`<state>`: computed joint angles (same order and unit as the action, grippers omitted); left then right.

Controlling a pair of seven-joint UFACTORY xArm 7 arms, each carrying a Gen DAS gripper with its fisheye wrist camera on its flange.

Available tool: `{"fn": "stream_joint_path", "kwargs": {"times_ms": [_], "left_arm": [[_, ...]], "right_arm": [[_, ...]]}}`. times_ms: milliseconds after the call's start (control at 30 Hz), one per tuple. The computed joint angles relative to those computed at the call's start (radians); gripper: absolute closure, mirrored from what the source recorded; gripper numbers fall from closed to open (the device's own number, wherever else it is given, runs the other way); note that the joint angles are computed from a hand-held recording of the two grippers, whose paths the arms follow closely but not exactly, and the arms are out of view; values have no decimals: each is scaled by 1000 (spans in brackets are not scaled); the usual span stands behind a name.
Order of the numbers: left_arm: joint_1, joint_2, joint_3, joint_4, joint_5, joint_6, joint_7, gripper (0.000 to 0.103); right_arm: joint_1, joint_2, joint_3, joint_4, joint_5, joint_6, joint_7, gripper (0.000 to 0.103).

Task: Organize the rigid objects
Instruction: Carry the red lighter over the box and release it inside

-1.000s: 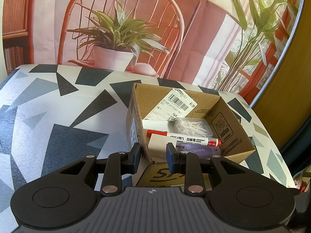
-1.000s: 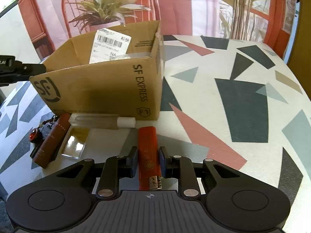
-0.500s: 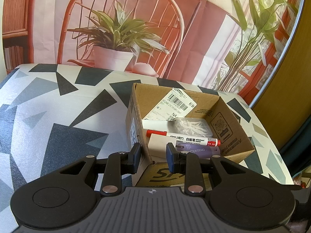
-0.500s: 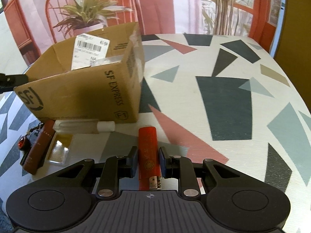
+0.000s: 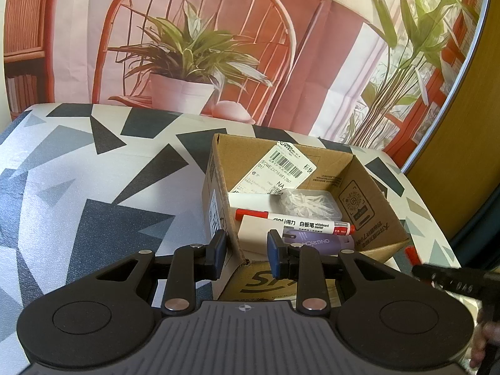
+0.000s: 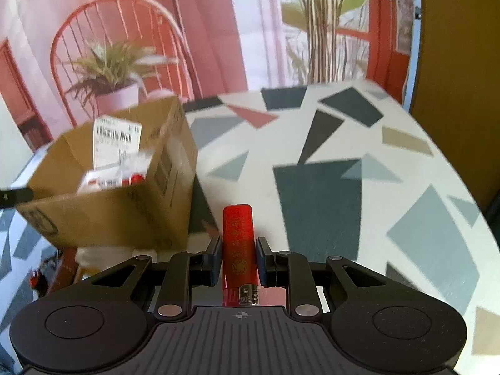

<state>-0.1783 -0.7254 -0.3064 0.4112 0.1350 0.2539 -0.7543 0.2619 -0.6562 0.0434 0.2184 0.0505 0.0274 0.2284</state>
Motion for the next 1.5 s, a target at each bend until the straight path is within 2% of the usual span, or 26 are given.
{"fn": "stream_joint_path", "kwargs": {"times_ms": [167,800,933,1033,1133,1267,1300,1367,1467,1500], "left_arm": [[-1,0,1,0,0,0,-1,73],[-5,-4,9,-8,-5,-4,8,73],[-5,-4,8,-8,-6,-4,8,73],[-4,-3,7,-6,-5,-3,8,73],[-5,-4,8,-7,-5,-3,9,73],[-5,-5,9,-9,-6,-3,11,73],[-7,-7,12,-11,-6,-3,14,73],[-5,-5,8,-8,-6,-2,11,73],[-5,-7,9,-11,-7,-5,11,73],[-4,-6,9,-10,-7,-4,10,73]], "right_arm": [[29,-5,-38,32,5,-21,-25,82],[269,93,-159,179,51,-102,-141,82],[382,169,-246,236,78,-114,-166,82],[509,241,-346,288,120,-109,-191,82],[718,294,-512,345,186,-88,-268,82],[953,351,-687,410,279,-91,-383,82],[986,371,-712,428,300,-88,-398,81],[958,412,-678,450,315,-82,-404,75],[819,421,-538,433,304,-108,-395,64],[785,410,-503,418,310,-127,-395,56]]}}
